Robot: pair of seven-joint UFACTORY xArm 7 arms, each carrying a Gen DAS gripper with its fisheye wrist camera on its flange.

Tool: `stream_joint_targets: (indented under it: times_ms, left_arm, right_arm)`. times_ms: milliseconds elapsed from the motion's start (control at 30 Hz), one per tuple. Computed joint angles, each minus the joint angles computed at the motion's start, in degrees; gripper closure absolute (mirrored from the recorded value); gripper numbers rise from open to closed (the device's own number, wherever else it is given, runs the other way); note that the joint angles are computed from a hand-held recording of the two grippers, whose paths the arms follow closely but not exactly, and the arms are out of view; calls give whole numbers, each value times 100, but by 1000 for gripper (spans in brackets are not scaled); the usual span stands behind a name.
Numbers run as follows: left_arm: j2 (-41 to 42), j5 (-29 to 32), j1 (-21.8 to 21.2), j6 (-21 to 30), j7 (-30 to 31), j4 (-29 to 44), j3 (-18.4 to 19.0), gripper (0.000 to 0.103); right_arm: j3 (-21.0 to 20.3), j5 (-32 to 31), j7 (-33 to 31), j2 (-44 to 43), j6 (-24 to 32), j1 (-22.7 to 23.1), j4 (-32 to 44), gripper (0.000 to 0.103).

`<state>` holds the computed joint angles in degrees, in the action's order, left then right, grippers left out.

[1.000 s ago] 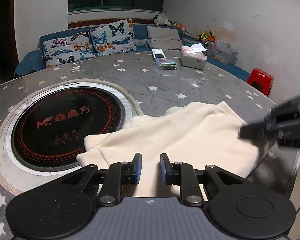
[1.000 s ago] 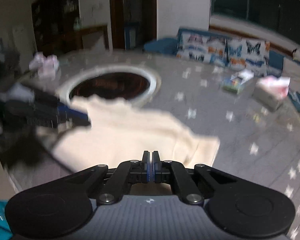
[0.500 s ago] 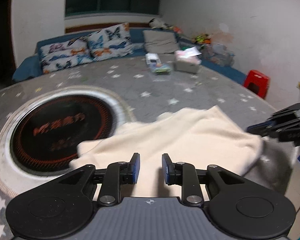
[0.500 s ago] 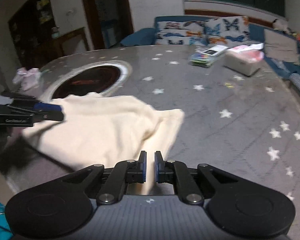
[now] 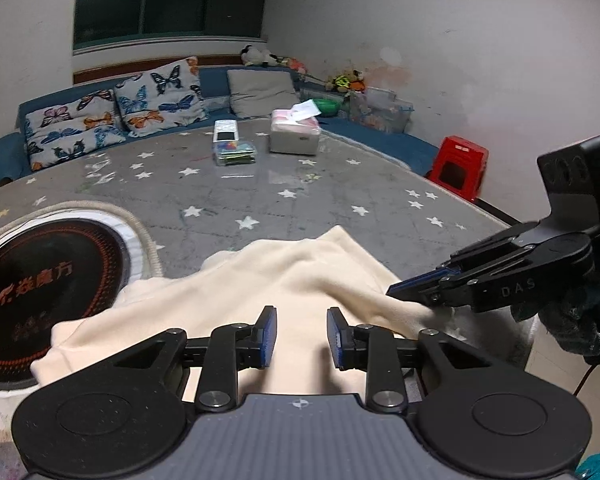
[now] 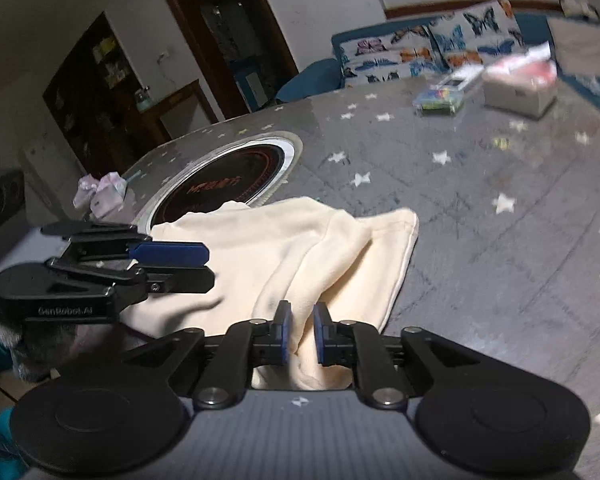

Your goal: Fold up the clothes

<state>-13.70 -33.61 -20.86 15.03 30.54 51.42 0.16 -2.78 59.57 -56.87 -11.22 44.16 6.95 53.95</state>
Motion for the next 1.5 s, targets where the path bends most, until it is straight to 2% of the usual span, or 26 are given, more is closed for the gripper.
stream_joint_targets:
  times_ms: [167,200,233,300,367,500,633,667,867,967,1067,1233,1333,1400,1433,1500]
  left_arm:
    - [-228,430,302,-126,-590,-275,-98,73]
    - [-281,552,362,-156,-721,-338,-108,72]
    - [-331,672,417,-180,-848,-399,-111,72]
    - [-411,885,503,-192,-1065,-493,-87,72]
    - [-449,1167,632,-197,-1301,-549,-115,72]
    - [-551,1706,840,-242,-1694,-712,-180,72]
    - [-649,2116,954,-314,-1969,-878,-200,72]
    - [-679,2162,939,-335,-1994,-919,-176,72]
    - [-824,2428,893,-433,-2053,-1091,-96,72]
    - [-854,2561,1009,-408,-2204,-1119,-151,72]
    - [-875,2646,1067,-397,-2327,-1137,-152,72]
    - [-877,2749,1102,-389,-2440,-1166,-158,72]
    - [-872,2797,1135,-393,-2515,-1159,-166,70]
    - [-880,2827,1167,-409,-2563,-1173,-165,68]
    - [-884,2848,1190,-419,-2589,-1179,-169,62]
    - [-896,2892,1240,-433,-2646,-1184,-178,59]
  right_arm:
    - [-78,467,56,380,495,-136,246,88]
    - [-68,556,38,430,582,-174,277,90]
    - [-53,636,16,466,670,-210,299,98]
    - [30,668,-33,437,630,-249,274,100]
    - [191,516,-244,229,133,-189,145,100]
    - [460,167,-756,-338,-1378,156,-276,102]
    - [607,-228,-818,-562,-2519,450,-514,103]
    - [600,-378,-666,-549,-2591,463,-523,103]
    - [376,-1338,614,-260,-2384,386,-427,101]
    - [167,-1491,974,-121,-2380,440,-373,97]
    - [-145,-872,616,-109,-1923,632,-246,95]
    - [-116,2,-228,-47,-1562,741,-74,95]
    - [107,-141,-355,69,-1533,700,-7,96]
    - [314,-633,-102,181,-1823,635,-42,95]
    - [358,-794,35,213,-1948,612,-68,89]
    - [367,-943,243,244,-2071,588,-91,86]
